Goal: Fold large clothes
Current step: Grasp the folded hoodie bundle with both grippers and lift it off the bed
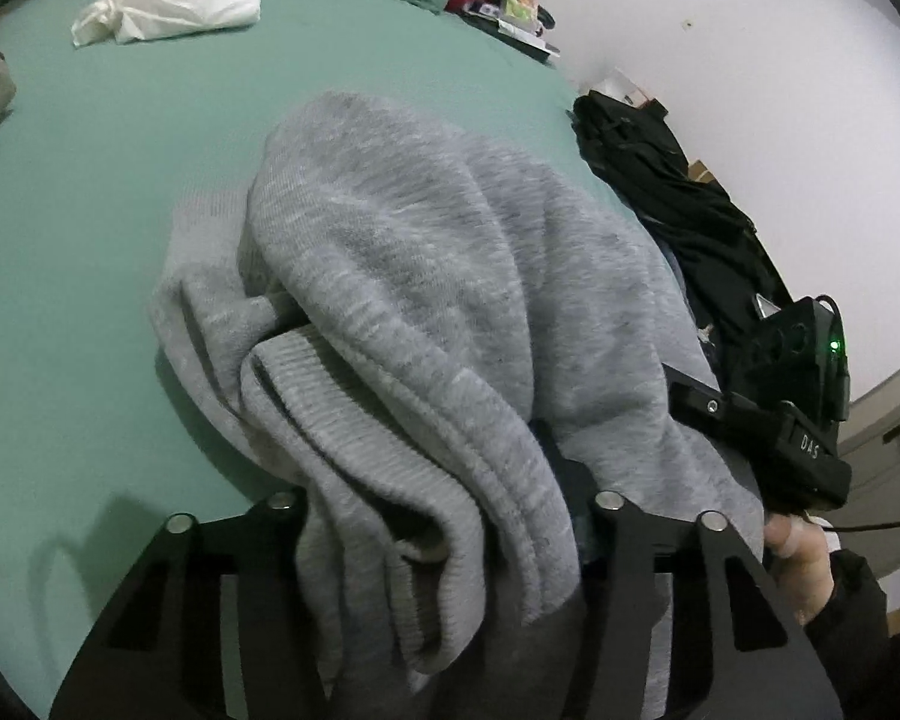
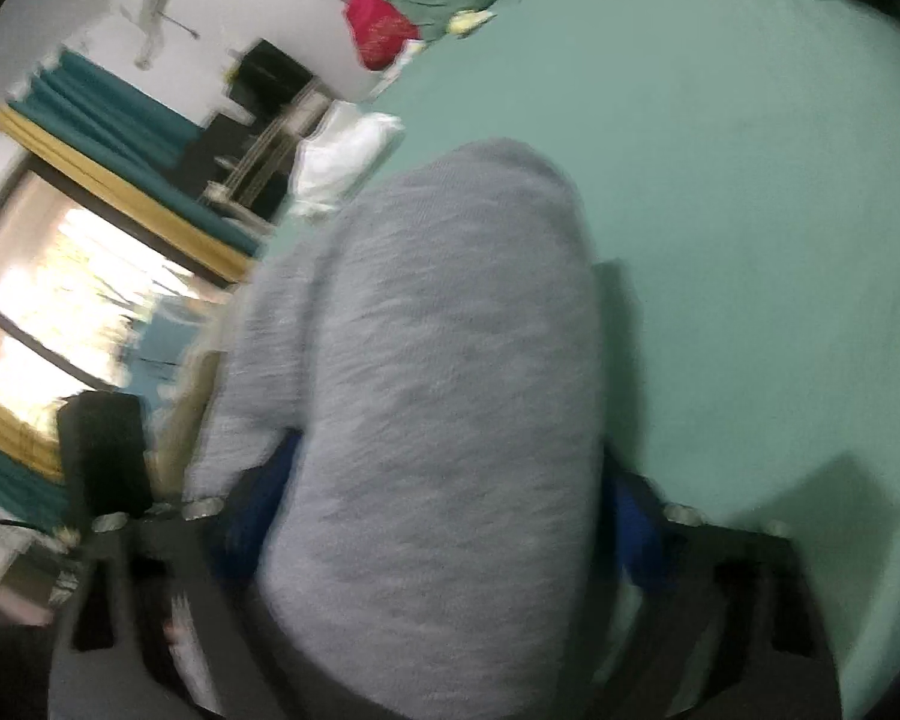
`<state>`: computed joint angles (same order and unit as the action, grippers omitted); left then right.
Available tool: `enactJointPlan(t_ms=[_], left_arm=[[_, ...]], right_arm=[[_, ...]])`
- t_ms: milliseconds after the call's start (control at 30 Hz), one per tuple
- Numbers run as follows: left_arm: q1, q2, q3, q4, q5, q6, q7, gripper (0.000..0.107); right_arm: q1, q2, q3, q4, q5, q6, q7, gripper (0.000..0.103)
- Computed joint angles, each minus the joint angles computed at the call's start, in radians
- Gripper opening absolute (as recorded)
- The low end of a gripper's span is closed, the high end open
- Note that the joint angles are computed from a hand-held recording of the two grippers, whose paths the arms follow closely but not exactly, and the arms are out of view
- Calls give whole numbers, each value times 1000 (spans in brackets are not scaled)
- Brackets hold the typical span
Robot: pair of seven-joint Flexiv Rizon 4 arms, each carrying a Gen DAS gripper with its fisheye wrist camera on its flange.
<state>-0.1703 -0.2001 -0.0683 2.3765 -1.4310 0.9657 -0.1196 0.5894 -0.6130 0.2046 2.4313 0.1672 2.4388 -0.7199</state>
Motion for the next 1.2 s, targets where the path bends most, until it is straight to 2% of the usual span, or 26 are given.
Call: enactJointPlan(t_ms=[233,367,467,667,733,900,1033,1200], left_arm=[[-32,47,-2,20,-28,63,24,44],[-24,82,16,38,-10,50,29,43],[-33,82,11,35,-59,56,77,43],[-46,91,14,35,-141,54,199,43],[-52,91,14,35,-170,56,239,43],[-63,145,23,51,-173,50,247,43],[-52,184,39,62,-153,31,254,43],[-25,237,65,77,-103,-13,252,43]], right_arm=[[163,71,-78,-14,185,-79,-130,71],[306,138,-158,-34,351,-149,-259,69],[386,177,-203,-47,467,-167,-358,69],[404,229,-177,-58,608,-121,-483,69],[431,251,-191,-85,677,-134,-556,69],[487,304,-211,-146,845,-144,-745,69],[529,343,-232,-226,1009,-154,-953,69],[518,348,-195,-302,1104,-122,-1077,69]])
